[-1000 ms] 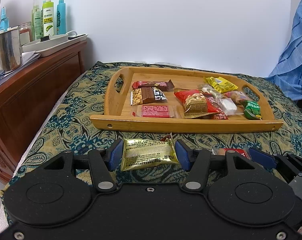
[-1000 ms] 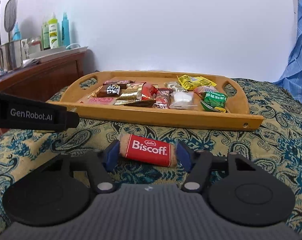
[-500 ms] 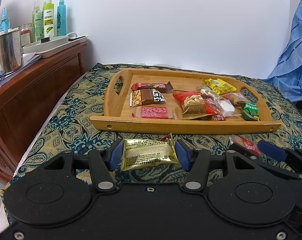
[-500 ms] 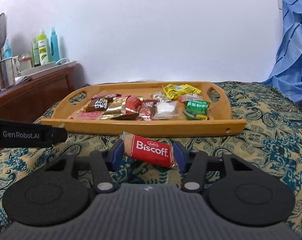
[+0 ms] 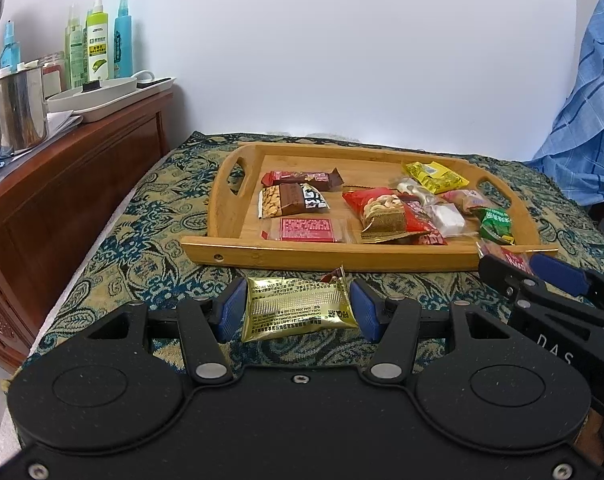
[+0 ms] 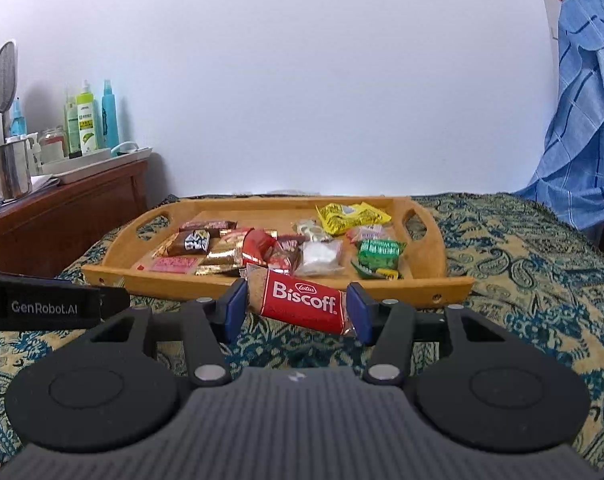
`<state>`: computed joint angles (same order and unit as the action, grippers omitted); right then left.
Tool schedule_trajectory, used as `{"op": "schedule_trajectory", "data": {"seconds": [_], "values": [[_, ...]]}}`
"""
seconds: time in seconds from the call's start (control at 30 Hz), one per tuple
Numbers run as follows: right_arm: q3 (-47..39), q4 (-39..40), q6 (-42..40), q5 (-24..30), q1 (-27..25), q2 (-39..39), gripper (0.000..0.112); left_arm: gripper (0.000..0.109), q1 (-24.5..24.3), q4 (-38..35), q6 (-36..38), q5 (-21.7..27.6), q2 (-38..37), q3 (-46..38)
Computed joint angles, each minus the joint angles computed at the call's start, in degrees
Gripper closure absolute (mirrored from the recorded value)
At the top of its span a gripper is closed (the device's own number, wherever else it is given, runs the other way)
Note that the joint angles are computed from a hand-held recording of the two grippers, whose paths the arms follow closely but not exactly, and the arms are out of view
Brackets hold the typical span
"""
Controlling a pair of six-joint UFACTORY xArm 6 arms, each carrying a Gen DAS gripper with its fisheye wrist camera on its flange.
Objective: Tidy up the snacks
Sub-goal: 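Lift the gold packet and Biscoff pack and carry them over the tray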
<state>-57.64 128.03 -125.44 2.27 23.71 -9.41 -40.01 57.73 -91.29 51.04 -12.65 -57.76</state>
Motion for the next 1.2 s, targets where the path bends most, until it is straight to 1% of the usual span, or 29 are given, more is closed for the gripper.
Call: {"op": "schedule_trajectory", "data": {"seconds": [0.4,0.53,0.63,0.73,0.8,0.83,1.0,1.13,1.17,1.2], "values": [[-1.4,4.1,-6.4,1.8,-0.9,-0.5,0.056,0.054,0.3,2.1,0.0,-0.3,1.4,-2.4],[-3.6,6.2,-8.6,2.7,-1.8,0.8,0.056,0.054,1.1,4.6,-0.4,-0.9,2.7,-4.5],[-6.6,8.6,-11.2,3.3,-2.9,2.8,0.056,0.054,2.5,6.7,-0.6,-2.6,3.8,-6.0],[-9.7,4.4,-6.2,4.0,-3.7,5.3,0.056,0.054,4.4,7.1,-0.2,-5.0,4.5,-7.2],[-12.4,3.7,-5.9,4.1,-4.0,7.4,0.056,0.054,5.5,7.5,-0.3,-5.8,5.1,-7.9],[-13.8,3.8,-6.3,3.9,-4.0,8.5,0.056,0.054,6.2,7.2,0.0,-6.3,5.5,-8.4],[-19.7,-2.5,1.5,2.8,-3.3,13.9,0.056,0.055,10.5,4.1,1.7,-10.3,7.8,-10.6],[-23.0,-10.9,10.5,2.7,-3.0,17.5,0.056,0.055,13.8,1.0,3.9,-12.6,11.0,-13.9],[-23.9,-13.5,12.9,2.8,-3.0,18.6,0.056,0.055,14.7,0.1,4.9,-13.3,12.3,-15.4],[-25.1,-17.8,17.3,2.8,-3.1,19.9,0.056,0.055,15.6,-1.0,6.1,-13.9,13.6,-16.9]]}}
